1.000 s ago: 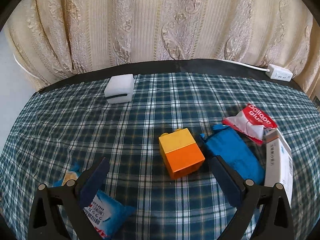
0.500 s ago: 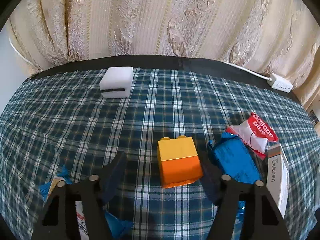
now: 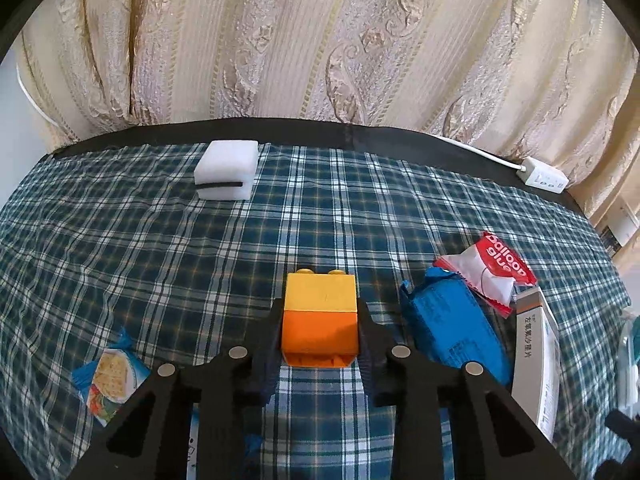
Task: Organize objects
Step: 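Grasp the orange-yellow block with the left gripper while the right gripper grasps the white medicine box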
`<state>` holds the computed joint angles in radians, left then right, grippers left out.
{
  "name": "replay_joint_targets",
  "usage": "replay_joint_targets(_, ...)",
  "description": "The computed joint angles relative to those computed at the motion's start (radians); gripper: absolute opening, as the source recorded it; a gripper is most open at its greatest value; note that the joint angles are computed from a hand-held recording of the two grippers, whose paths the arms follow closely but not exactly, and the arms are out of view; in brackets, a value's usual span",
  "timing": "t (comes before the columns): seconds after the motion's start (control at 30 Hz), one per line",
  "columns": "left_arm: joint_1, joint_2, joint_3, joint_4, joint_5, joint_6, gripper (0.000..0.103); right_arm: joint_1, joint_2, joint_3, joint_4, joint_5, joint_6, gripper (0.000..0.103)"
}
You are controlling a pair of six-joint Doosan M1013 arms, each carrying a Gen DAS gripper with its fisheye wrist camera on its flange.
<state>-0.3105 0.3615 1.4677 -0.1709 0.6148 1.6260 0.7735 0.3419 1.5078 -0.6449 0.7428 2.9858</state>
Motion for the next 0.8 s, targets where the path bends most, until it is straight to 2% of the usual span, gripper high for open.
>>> replay_joint_targets(0.27, 0.002, -0.008, 0.009, 0.005, -0.014, -0.008, 0.033, -0.051, 0.072, -0.098, 0.13, -0.067, -0.082, 0.084)
replay_joint_targets(0.5, -0.009, -0.016, 0.022, 0.047, -0.039, -0.017, 0.033, -0.084, 0.112, -0.139, 0.163, -0.095, -0.014, 0.085)
replay_joint_targets(0.8, 0.0, -0.01, 0.013, 0.018, -0.018, -0.024, 0.033, -0.084, 0.154, -0.2, 0.147, -0.04, -0.001, 0.086)
